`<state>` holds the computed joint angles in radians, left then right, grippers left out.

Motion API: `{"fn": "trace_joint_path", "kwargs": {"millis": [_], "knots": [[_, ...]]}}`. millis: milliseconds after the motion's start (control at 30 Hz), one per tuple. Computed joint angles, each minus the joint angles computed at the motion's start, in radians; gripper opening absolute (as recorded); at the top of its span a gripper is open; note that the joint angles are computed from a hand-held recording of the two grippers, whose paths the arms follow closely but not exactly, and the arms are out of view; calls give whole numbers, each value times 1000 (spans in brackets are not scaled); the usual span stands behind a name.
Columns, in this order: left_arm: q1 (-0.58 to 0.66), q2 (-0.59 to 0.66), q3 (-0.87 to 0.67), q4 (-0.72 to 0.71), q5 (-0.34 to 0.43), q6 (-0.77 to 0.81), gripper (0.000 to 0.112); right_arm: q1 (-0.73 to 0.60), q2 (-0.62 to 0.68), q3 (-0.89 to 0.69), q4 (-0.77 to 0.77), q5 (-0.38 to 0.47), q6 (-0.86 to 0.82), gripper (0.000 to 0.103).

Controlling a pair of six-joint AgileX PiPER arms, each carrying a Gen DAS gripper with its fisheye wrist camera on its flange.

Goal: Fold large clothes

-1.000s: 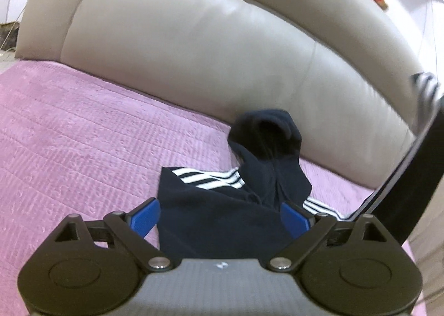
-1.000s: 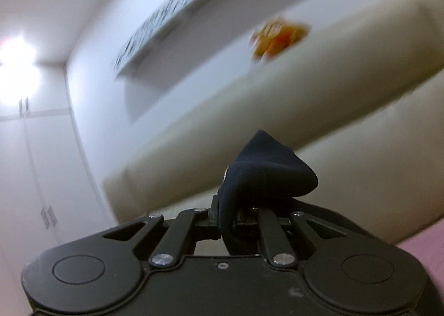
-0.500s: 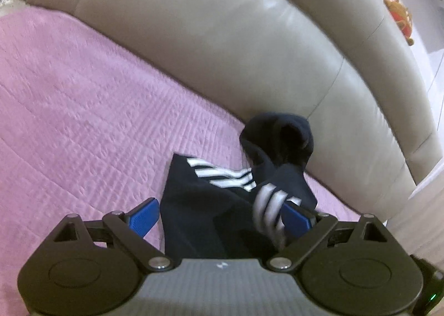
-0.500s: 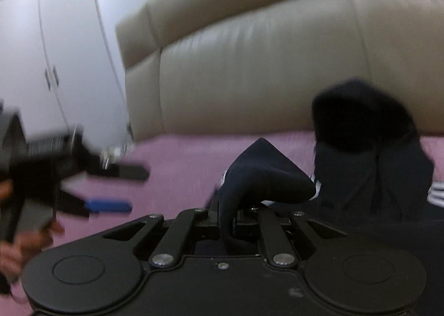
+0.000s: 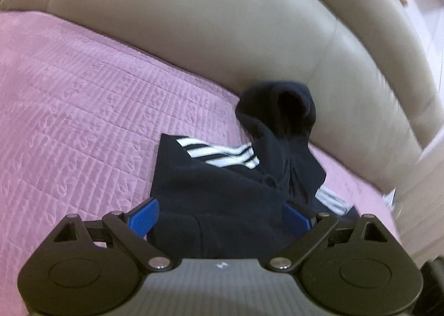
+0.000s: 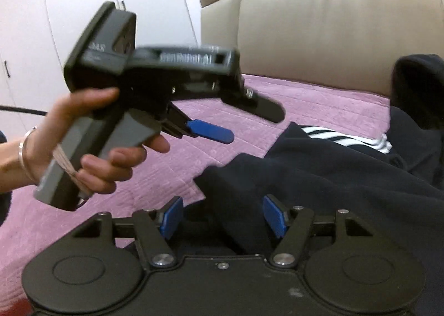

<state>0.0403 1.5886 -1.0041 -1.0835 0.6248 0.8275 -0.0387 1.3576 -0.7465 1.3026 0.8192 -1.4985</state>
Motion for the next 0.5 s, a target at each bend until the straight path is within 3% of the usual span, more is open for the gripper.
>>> {"fn": "trace_joint_path", "kwargs": {"millis": [100,167,200,233,300,400,500], "knots": [[-63,17,-29,242,-45,-173,95,-107,-66,8,-75,12,68,77],[-79,21,-14,310,-72,-203,92,-234,-102,-17,-144,21,108,78],[-83,23,-10,338,-78,-222,81,-315,-100,-36,-159,22,103,78],[-83,25,-5,351,-78,-225,56,-387,-88,-54,-167,15,99,78],[-90,39,-16,417,-62,-268,27,-509,4,-140,-200,-38,162,78],[-107,-6,44,355,-137,-184,20,-640,221,-334,-312,-62,361,80],[-151,-49,101,357,-232,-122,17,-705,444,-578,-444,69,584,80]]}}
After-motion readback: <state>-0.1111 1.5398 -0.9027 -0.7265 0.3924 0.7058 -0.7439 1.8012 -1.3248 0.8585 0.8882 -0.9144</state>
